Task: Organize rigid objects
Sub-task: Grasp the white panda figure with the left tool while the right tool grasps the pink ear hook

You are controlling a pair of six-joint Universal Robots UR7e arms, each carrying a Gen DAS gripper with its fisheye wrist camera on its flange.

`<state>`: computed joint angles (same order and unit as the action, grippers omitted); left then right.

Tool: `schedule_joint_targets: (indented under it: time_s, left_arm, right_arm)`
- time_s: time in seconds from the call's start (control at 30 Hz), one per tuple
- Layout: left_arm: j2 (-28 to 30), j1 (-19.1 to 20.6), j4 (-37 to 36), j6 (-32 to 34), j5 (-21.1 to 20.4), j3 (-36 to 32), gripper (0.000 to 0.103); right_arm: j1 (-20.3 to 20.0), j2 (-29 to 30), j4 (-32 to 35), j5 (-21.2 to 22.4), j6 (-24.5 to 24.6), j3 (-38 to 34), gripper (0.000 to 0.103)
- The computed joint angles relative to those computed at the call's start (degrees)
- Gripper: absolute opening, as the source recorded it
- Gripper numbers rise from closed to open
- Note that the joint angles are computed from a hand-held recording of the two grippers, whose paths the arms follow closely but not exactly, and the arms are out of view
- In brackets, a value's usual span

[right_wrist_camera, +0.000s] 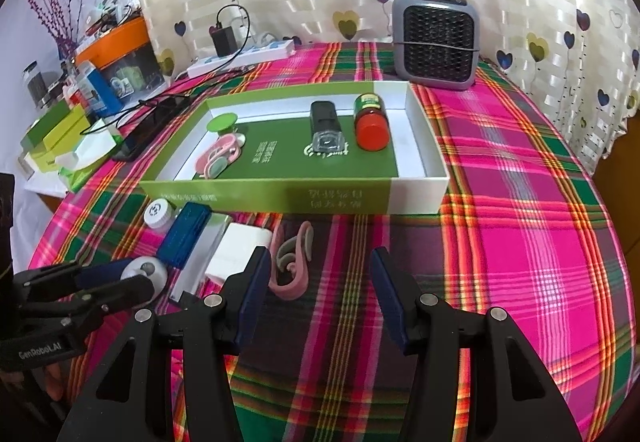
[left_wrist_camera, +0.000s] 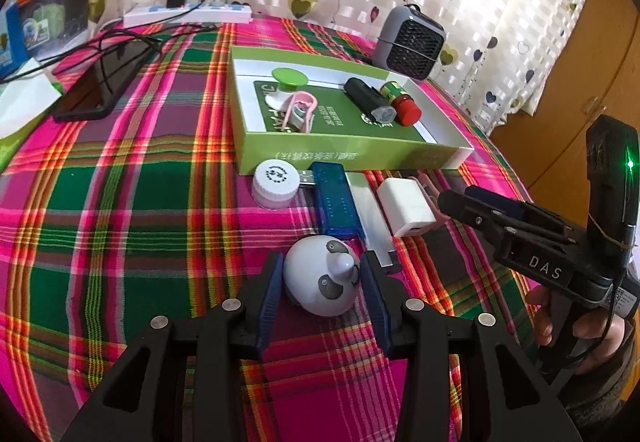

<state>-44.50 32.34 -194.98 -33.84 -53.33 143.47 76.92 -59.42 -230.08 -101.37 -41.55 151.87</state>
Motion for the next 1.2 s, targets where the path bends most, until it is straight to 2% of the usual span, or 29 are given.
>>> schedule_joint_targets:
  time_s: [0.27,0.43,0.6,0.83,1.2]
  left_arm:
    - [-0.2,0.2,-0.6,0.0,-0.1,0.2,0.039]
    - [-0.1,0.3,-0.5,0.1,-0.1,0.1,0.039]
    - [-0.1,0.3,-0.6,0.2,-0.1,0.2,0.039]
    - [-0.1,0.4,-0.7,0.3,0.0,0.1,0.039]
    - [-0.1,0.6,0.0,0.4,0.4,-0.4,0.039]
  right_arm:
    - [0.5,0.9,0.7,-0.2,-0.6,-0.2,0.052]
    - [1.1,1.9,-0.7,-3.0,-0.7,-0.8,0.052]
    - [0.8,1.4,-0.2,-3.8,-0.6,-0.9,0.052]
    - [2.7,3.2,1.6,-7.1,-3.1,-2.9,0.052]
    - [3.0,3.5,2.7,-7.4,-4.4,-4.5,0.052]
